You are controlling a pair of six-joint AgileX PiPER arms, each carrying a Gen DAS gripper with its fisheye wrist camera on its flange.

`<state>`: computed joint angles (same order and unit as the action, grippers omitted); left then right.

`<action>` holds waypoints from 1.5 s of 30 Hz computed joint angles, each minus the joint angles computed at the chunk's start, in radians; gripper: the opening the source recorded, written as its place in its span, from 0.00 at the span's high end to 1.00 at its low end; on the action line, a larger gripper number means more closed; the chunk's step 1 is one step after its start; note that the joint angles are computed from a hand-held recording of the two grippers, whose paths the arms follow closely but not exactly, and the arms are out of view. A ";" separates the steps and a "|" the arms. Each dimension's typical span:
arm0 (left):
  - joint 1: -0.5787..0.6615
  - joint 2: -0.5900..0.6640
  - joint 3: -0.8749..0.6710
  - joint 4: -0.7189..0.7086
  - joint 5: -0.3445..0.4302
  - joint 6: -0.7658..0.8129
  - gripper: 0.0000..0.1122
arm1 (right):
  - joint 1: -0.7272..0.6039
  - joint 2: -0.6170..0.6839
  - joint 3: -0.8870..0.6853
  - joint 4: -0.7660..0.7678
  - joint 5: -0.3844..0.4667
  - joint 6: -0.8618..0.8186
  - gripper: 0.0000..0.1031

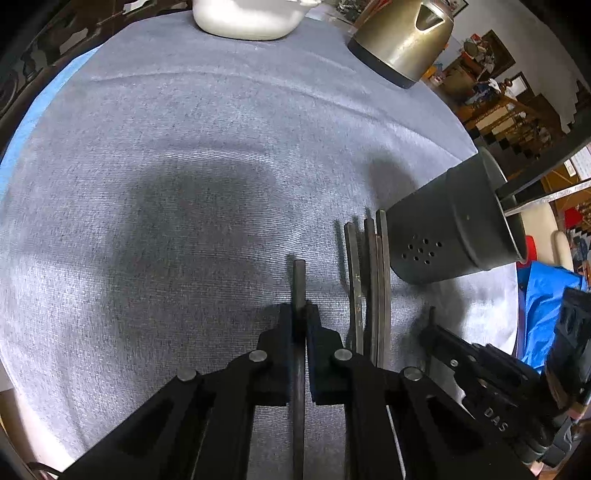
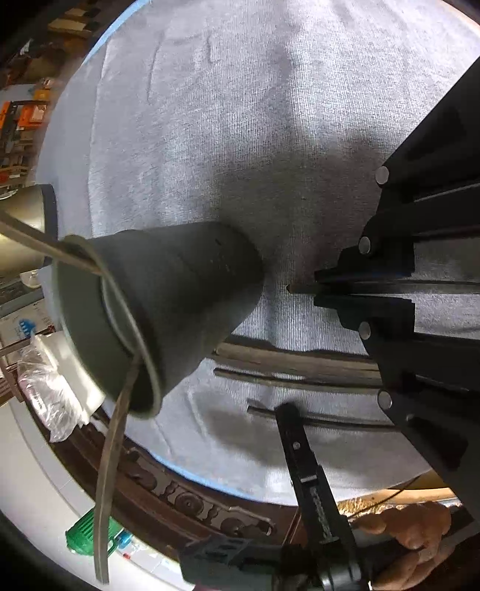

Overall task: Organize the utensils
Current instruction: 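Raise both held chopsticks upright and bring them above the grey cup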

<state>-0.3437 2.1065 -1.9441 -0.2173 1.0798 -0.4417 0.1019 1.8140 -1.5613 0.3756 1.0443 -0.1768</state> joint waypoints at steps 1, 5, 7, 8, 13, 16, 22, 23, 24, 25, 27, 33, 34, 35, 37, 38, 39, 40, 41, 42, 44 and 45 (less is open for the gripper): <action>-0.002 -0.018 0.029 0.006 -0.018 -0.005 0.94 | -0.024 -0.026 0.017 0.015 0.007 -0.028 0.94; -0.021 -0.116 0.140 0.042 -0.092 -0.041 0.94 | -0.092 -0.091 0.053 0.083 0.011 -0.116 0.94; -0.033 -0.167 0.182 0.071 -0.127 -0.068 0.94 | -0.123 -0.110 0.060 0.112 0.009 -0.152 0.94; -0.040 -0.182 0.194 0.085 -0.140 -0.081 0.94 | -0.137 -0.119 0.064 0.126 0.009 -0.170 0.94; -0.085 -0.292 0.265 0.173 -0.181 -0.140 0.94 | -0.207 -0.184 0.104 0.207 0.025 -0.258 0.94; -0.117 -0.363 0.307 0.230 -0.197 -0.184 0.94 | -0.178 -0.206 0.129 0.234 -0.021 -0.261 0.94; -0.158 -0.414 0.278 0.313 -0.175 -0.243 0.94 | -0.168 -0.249 0.135 0.280 -0.054 -0.283 0.94; -0.166 -0.423 0.278 0.329 -0.175 -0.254 0.94 | -0.172 -0.256 0.135 0.288 -0.054 -0.289 0.94; -0.176 -0.438 0.280 0.353 -0.173 -0.273 0.94 | -0.181 -0.274 0.140 0.302 -0.054 -0.300 0.94; -0.176 -0.441 0.288 0.364 -0.189 -0.282 0.94 | -0.187 -0.283 0.143 0.314 -0.056 -0.309 0.94; -0.189 -0.467 0.306 0.402 -0.213 -0.307 0.94 | -0.199 -0.304 0.151 0.345 -0.065 -0.333 0.94; -0.240 -0.491 0.294 0.503 -0.213 -0.371 0.94 | -0.211 -0.345 0.164 0.388 -0.086 -0.352 0.94; -0.252 -0.497 0.292 0.528 -0.208 -0.386 0.94 | -0.215 -0.351 0.166 0.395 -0.090 -0.357 0.94; -0.259 -0.502 0.292 0.545 -0.207 -0.396 0.94 | -0.216 -0.357 0.169 0.402 -0.097 -0.360 0.94; -0.270 -0.512 0.294 0.568 -0.210 -0.410 0.94 | -0.222 -0.368 0.176 0.422 -0.107 -0.372 0.94; -0.276 -0.514 0.292 0.580 -0.209 -0.417 0.94 | -0.226 -0.373 0.178 0.431 -0.111 -0.377 0.94; -0.282 -0.514 0.284 0.592 -0.202 -0.421 0.94 | -0.228 -0.378 0.180 0.439 -0.118 -0.381 0.94; -0.285 -0.515 0.280 0.599 -0.200 -0.425 0.94 | -0.231 -0.385 0.184 0.447 -0.125 -0.386 0.94; -0.291 -0.516 0.278 0.608 -0.199 -0.432 0.94 | -0.236 -0.392 0.186 0.458 -0.129 -0.393 0.94; -0.294 -0.517 0.273 0.612 -0.197 -0.435 0.94 | -0.241 -0.395 0.187 0.467 -0.129 -0.400 0.94; -0.299 -0.519 0.267 0.620 -0.195 -0.440 0.94 | -0.248 -0.405 0.190 0.481 -0.140 -0.408 0.94; -0.301 -0.522 0.267 0.626 -0.197 -0.447 0.94 | -0.251 -0.409 0.193 0.488 -0.145 -0.412 0.94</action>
